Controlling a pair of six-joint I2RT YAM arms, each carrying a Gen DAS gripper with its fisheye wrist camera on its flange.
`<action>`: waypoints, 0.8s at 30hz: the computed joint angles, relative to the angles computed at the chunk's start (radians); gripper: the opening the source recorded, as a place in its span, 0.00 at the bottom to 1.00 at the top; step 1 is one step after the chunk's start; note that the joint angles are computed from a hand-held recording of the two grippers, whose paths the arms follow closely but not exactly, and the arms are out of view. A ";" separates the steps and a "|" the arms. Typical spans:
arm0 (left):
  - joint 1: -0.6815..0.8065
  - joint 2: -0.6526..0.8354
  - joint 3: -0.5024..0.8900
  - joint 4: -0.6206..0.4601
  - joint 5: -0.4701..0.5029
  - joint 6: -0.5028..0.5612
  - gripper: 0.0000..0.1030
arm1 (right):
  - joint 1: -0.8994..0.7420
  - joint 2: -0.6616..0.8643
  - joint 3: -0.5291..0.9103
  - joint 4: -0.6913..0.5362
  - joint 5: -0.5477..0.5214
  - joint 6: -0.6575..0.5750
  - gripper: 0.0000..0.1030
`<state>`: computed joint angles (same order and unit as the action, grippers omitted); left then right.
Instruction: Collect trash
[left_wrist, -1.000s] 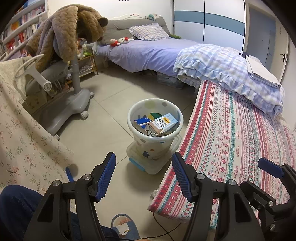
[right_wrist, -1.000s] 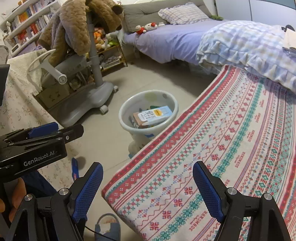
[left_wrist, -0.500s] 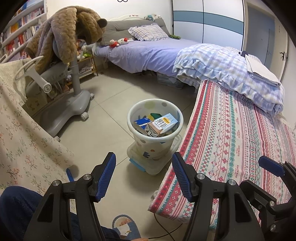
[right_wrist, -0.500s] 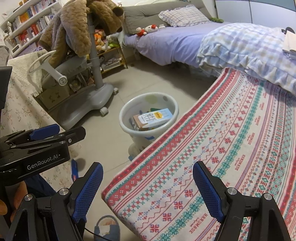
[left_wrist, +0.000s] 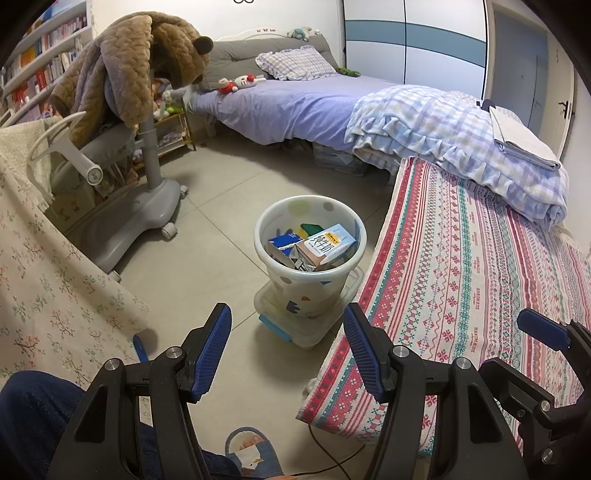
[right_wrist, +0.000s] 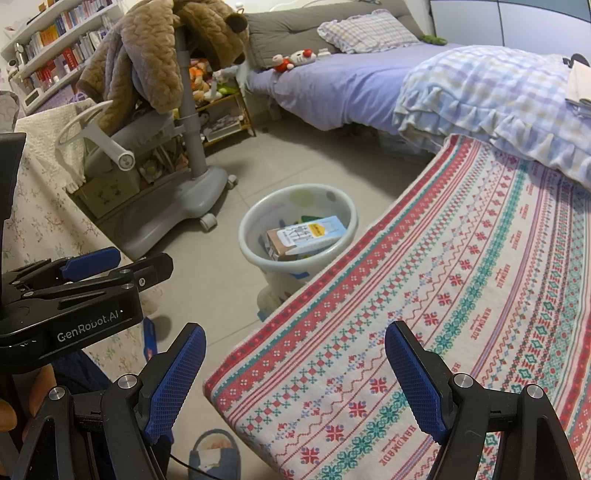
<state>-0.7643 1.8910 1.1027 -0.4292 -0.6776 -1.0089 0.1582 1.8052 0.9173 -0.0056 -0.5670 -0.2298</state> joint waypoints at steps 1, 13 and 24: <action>0.000 0.002 0.001 0.000 0.000 0.000 0.64 | 0.000 -0.001 -0.001 0.000 0.001 0.000 0.82; 0.004 0.006 -0.002 0.011 -0.002 0.011 0.64 | 0.001 -0.003 -0.004 0.000 -0.006 0.002 0.82; 0.007 0.003 -0.010 0.019 0.001 0.019 0.64 | 0.003 -0.004 -0.007 0.004 -0.004 0.006 0.82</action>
